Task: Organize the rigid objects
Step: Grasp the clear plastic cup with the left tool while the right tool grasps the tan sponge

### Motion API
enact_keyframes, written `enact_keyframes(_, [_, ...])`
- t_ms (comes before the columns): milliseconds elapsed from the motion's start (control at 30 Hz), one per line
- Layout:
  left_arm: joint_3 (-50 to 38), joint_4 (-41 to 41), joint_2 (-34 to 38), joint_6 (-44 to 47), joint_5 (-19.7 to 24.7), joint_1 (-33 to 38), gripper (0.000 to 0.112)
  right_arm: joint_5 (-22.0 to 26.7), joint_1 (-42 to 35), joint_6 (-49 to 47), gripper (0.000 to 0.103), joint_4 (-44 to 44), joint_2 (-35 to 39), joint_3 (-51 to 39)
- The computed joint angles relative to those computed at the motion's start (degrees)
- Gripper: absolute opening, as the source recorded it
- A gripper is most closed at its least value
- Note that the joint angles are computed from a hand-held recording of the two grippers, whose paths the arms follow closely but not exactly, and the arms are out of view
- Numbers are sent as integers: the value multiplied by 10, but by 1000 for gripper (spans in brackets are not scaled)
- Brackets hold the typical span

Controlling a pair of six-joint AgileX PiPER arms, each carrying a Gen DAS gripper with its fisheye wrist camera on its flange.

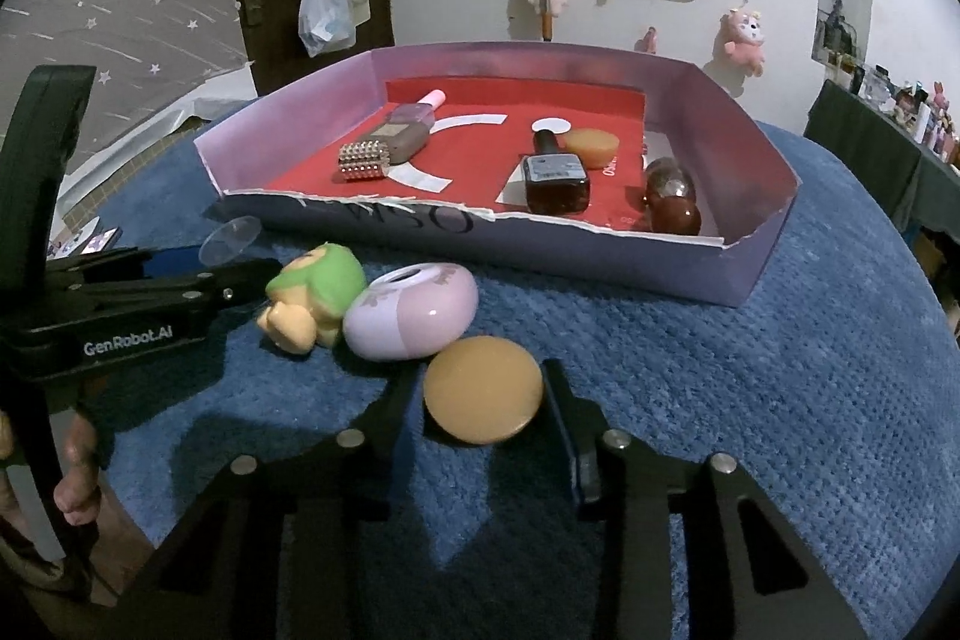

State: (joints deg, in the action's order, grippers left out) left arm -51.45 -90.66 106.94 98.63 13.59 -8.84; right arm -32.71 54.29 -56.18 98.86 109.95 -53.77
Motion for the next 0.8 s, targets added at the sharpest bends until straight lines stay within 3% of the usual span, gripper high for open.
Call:
enact_keyframes(100, [2, 3, -2, 1, 13, 2, 39, 2, 0, 3, 40, -2, -1, 1])
enact_keyframes(800, [50, -41, -57, 54, 41, 16, 38, -24, 28, 68, 40, -40, -58, 41])
